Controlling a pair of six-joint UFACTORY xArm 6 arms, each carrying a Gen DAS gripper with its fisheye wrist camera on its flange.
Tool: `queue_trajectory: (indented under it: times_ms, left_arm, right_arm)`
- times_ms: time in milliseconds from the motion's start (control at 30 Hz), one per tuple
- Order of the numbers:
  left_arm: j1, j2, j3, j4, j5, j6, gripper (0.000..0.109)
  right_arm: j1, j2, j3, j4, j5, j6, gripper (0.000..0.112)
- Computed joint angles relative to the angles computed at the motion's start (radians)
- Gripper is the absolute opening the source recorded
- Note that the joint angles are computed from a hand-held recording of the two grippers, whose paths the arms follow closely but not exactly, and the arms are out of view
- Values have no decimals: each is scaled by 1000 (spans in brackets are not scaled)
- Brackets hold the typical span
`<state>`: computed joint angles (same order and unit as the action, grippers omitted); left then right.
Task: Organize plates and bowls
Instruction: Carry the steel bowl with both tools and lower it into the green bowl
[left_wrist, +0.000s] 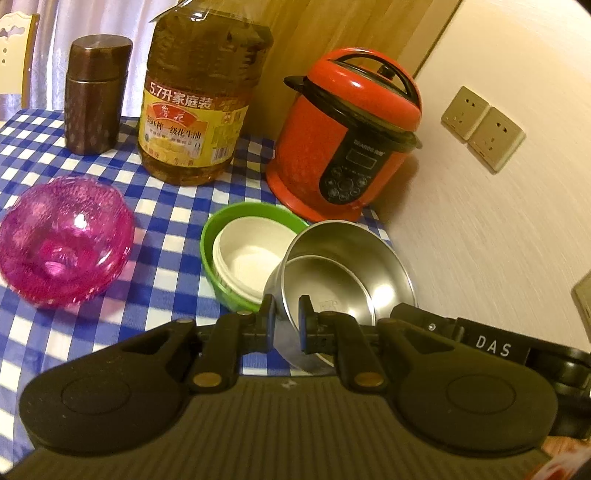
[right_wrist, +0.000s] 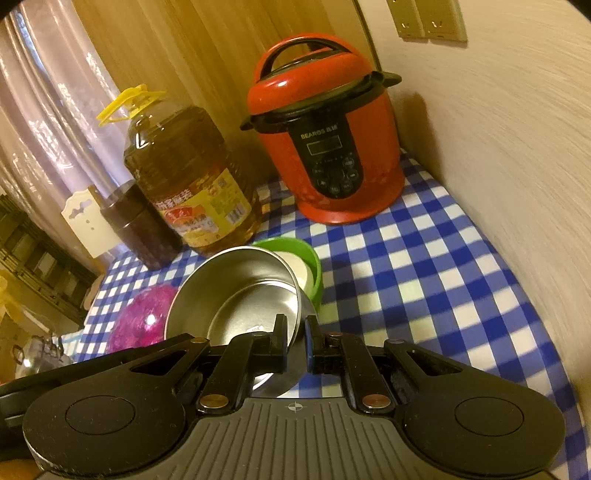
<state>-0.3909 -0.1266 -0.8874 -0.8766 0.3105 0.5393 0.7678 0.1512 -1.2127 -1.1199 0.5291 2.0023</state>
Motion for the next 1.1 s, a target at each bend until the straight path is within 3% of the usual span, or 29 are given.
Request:
queue_trajectory:
  times_ms: [500,1100]
  left_arm:
    - [53,215,-223,26,38,-6,11]
    - [77,332,-313,89,71,-49,11]
  right_arm:
    - [-101,164,-181,76,-71,-139,9]
    - [-140,291,-304,203,-95,-295,8]
